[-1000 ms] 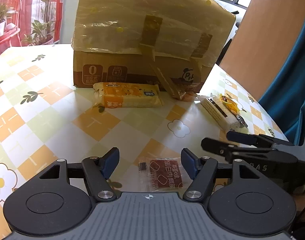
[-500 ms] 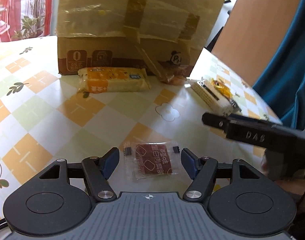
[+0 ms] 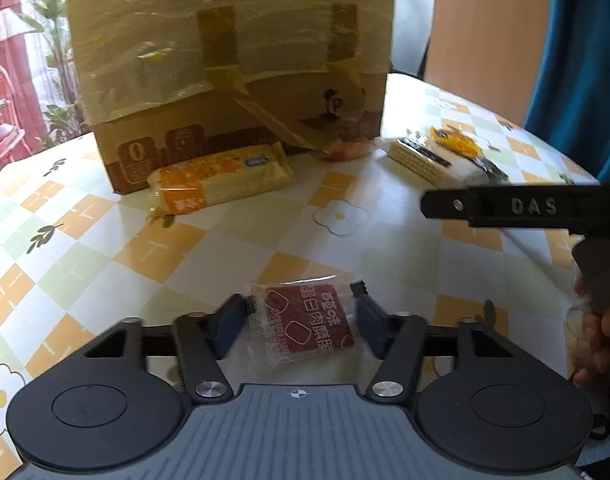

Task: Organize snacks
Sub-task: 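Move both tools back to the pile over the small red packet, then close the left tool on the red packet while right tool grips white cracker pack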

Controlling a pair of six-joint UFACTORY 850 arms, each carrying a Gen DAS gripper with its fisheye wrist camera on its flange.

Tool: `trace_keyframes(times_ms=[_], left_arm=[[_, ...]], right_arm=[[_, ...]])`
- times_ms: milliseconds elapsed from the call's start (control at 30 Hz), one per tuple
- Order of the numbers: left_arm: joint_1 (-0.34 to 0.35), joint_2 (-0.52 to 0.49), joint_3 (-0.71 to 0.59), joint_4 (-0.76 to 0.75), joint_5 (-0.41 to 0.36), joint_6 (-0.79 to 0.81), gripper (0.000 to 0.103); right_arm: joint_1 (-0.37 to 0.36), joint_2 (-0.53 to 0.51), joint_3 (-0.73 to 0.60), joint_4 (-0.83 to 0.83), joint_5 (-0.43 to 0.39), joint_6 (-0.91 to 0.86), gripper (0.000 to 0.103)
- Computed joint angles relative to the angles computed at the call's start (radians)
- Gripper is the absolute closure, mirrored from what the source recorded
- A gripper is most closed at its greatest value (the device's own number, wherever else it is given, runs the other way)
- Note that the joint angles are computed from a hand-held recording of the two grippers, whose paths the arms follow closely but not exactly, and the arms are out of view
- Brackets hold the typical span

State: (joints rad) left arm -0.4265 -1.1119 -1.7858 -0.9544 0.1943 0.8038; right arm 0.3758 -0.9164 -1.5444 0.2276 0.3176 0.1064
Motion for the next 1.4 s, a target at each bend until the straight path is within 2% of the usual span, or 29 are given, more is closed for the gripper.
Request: trace_keyframes(times_ms=[67,200,300,367,467,700,800,867,1000,1200,1267,1400], left_arm=[[0.009,0.006,0.010,0.073,-0.001,-0.100,0.050],[0.019,0.008,0.014,0.034,0.016,-0.094,0.052],[0.025,0.013,0.023,0.052,0.029,-0.146,0.060],[0.031,0.026,0.044,0.132,0.039,-0.249,0.068],[0.031,0.033,0.056,0.118,0.070,-0.250,0.071],[0.046,0.039,0.070,0.054,0.103,-0.233,0.071],[0.058,0.039,0.073,0.020,0.109,-0.236,0.071],[0.066,0.037,0.073,0.029,0.104,-0.272,0.070],[0.070,0.033,0.068,0.033,0.101,-0.284,0.069],[0.071,0.027,0.066,0.074,0.113,-0.312,0.068],[0.070,0.027,0.068,0.082,0.118,-0.315,0.068],[0.071,0.025,0.068,0.108,0.123,-0.334,0.066]], right_arm=[[-0.001,-0.001,-0.001,-0.003,-0.002,0.008,0.018],[-0.003,-0.003,-0.003,-0.012,-0.008,0.027,0.018],[-0.003,-0.003,-0.003,-0.015,-0.009,0.029,0.018],[-0.003,-0.003,-0.003,-0.011,-0.008,0.025,0.018],[-0.002,-0.003,-0.003,-0.001,-0.005,0.017,0.018],[-0.001,0.003,0.001,0.048,0.020,-0.054,0.018],[-0.001,0.004,-0.003,0.094,0.044,-0.138,0.018],[-0.005,-0.001,-0.011,0.078,0.057,-0.152,0.019],[-0.017,-0.027,-0.058,0.077,0.014,-0.178,0.021],[-0.030,-0.067,-0.134,-0.074,-0.041,-0.110,0.023],[-0.034,-0.091,-0.179,-0.068,-0.086,-0.112,0.023],[-0.041,-0.120,-0.230,0.012,-0.102,-0.178,0.023]])
